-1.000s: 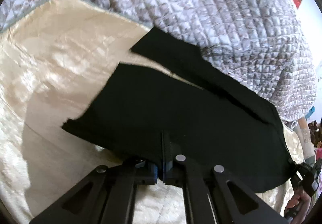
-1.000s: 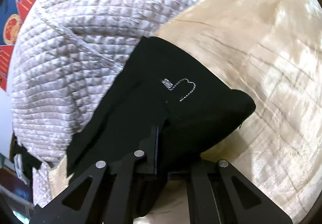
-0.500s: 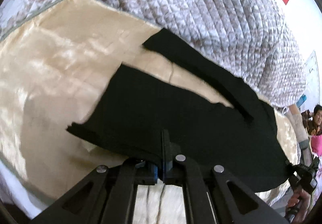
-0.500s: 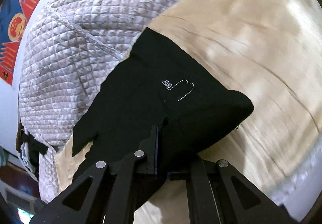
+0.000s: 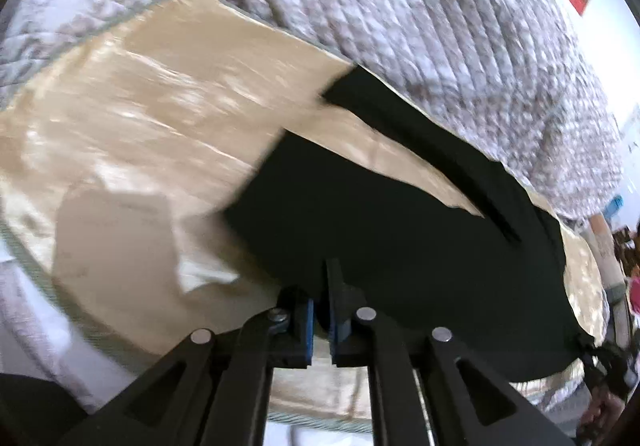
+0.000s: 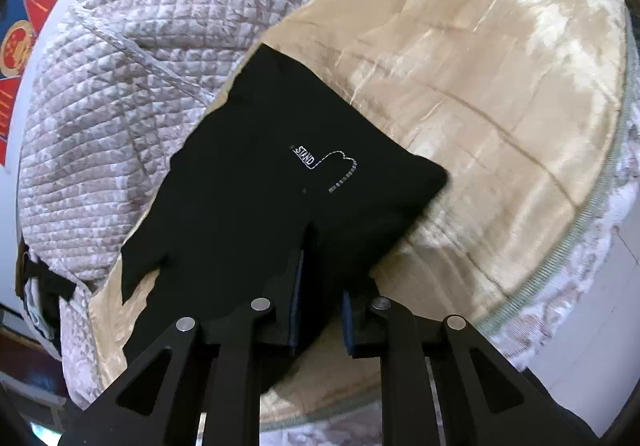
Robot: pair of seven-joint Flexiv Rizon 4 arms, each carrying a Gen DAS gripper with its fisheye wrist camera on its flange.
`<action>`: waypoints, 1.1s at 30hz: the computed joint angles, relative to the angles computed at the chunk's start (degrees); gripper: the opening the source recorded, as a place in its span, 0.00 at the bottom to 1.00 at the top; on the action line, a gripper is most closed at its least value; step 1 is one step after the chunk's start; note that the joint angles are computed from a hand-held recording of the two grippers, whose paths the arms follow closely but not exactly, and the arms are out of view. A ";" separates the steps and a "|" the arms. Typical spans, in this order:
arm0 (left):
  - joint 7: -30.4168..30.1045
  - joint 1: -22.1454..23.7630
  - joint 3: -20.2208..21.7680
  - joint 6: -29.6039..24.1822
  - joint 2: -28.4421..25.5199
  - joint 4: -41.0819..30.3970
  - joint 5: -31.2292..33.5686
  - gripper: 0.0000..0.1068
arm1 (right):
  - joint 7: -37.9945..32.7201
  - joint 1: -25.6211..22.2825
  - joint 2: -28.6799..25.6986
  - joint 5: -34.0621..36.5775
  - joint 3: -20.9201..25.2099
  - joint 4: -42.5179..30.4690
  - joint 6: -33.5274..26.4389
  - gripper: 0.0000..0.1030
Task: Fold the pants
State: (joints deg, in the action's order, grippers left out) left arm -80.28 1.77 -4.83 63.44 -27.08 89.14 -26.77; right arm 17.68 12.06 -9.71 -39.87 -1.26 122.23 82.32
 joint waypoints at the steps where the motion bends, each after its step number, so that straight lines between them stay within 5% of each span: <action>1: -2.57 -0.99 2.00 0.15 0.07 -0.41 1.96 0.08 | 2.38 0.64 1.34 -2.59 -1.01 0.77 -1.26 0.19; 5: -11.92 -2.72 7.55 -0.26 0.16 -2.07 9.52 0.08 | 11.52 -0.85 6.25 -11.66 -0.31 2.75 -8.40 0.29; 9: -10.02 -0.98 4.64 1.00 0.49 -1.98 9.81 0.08 | 11.39 -2.91 7.49 -15.35 2.63 0.93 -15.50 0.29; 14: 0.52 0.50 -1.27 0.78 -0.13 -2.47 5.55 0.08 | -2.31 -3.43 1.44 -13.37 4.47 -4.86 -12.24 0.31; 20: 5.97 -1.86 -1.02 -5.58 -2.45 -5.45 5.63 0.08 | -24.45 -1.76 -4.86 10.92 8.28 -10.37 -19.37 0.30; 24: 4.67 -2.99 1.25 -9.13 -2.79 -5.95 7.67 0.08 | -20.90 1.04 -2.75 8.61 4.59 -7.89 -17.49 0.28; 29: 8.57 -2.70 -0.78 -6.18 -2.15 -4.97 6.09 0.08 | -16.60 2.58 -1.55 -2.16 2.13 -9.09 -18.99 0.30; 33: 9.04 -3.95 -0.45 -7.51 -4.78 -9.40 6.92 0.09 | -20.91 1.66 -4.83 -1.86 2.32 -12.43 -17.60 0.30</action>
